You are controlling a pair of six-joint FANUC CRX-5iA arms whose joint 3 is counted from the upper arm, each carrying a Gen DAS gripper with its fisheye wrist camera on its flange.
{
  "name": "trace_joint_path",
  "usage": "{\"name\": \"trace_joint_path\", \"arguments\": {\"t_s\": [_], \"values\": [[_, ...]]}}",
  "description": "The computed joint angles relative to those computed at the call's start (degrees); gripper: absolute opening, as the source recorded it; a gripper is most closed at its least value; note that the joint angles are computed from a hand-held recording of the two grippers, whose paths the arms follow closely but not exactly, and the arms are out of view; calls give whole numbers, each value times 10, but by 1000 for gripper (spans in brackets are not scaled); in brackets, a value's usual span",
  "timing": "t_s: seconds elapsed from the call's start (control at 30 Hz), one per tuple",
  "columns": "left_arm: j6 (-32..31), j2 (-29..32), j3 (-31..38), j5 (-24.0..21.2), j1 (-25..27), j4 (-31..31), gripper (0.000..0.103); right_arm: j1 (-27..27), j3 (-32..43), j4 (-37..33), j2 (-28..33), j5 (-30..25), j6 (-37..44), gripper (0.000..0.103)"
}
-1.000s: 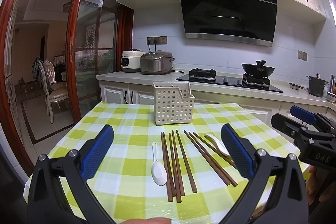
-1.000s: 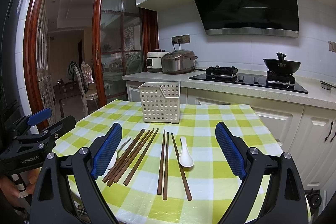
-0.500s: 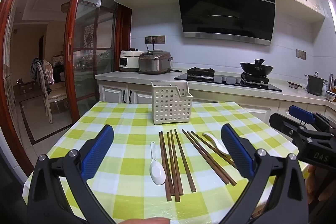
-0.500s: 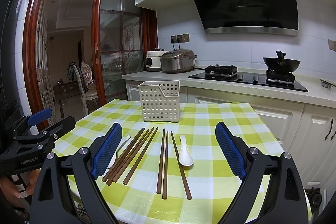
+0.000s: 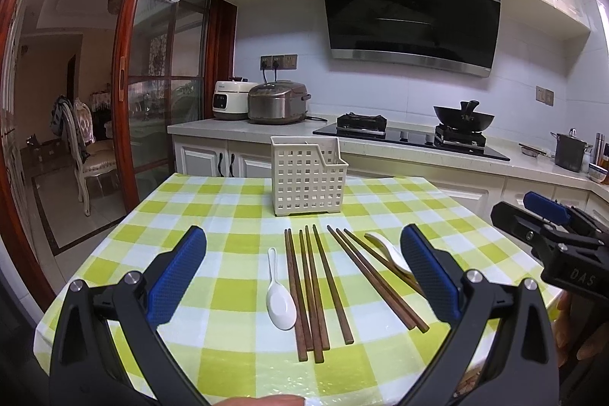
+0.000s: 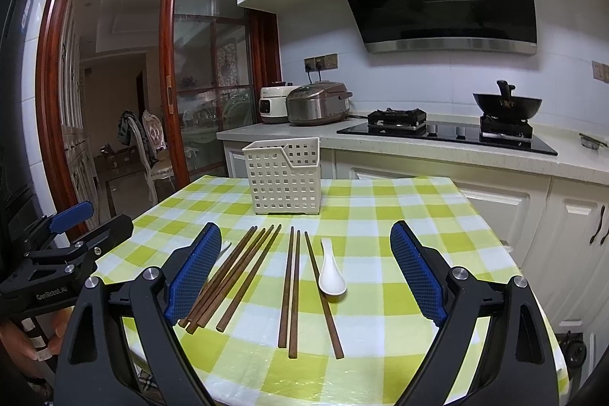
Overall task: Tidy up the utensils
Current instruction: 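Close the left gripper on one white spoon while the right gripper grasps the other spoon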
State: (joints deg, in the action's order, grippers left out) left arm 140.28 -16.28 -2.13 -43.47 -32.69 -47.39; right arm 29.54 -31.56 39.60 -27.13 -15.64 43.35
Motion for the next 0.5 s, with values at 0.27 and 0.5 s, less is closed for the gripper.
{"name": "trace_joint_path", "arguments": {"t_s": [0.27,0.5], "values": [[-81,2,-15,37,74,129,99,-7,42,-80,32,-43,59,85],[-256,60,-5,9,167,317,99,-40,193,-288,143,-162,278,85]]}}
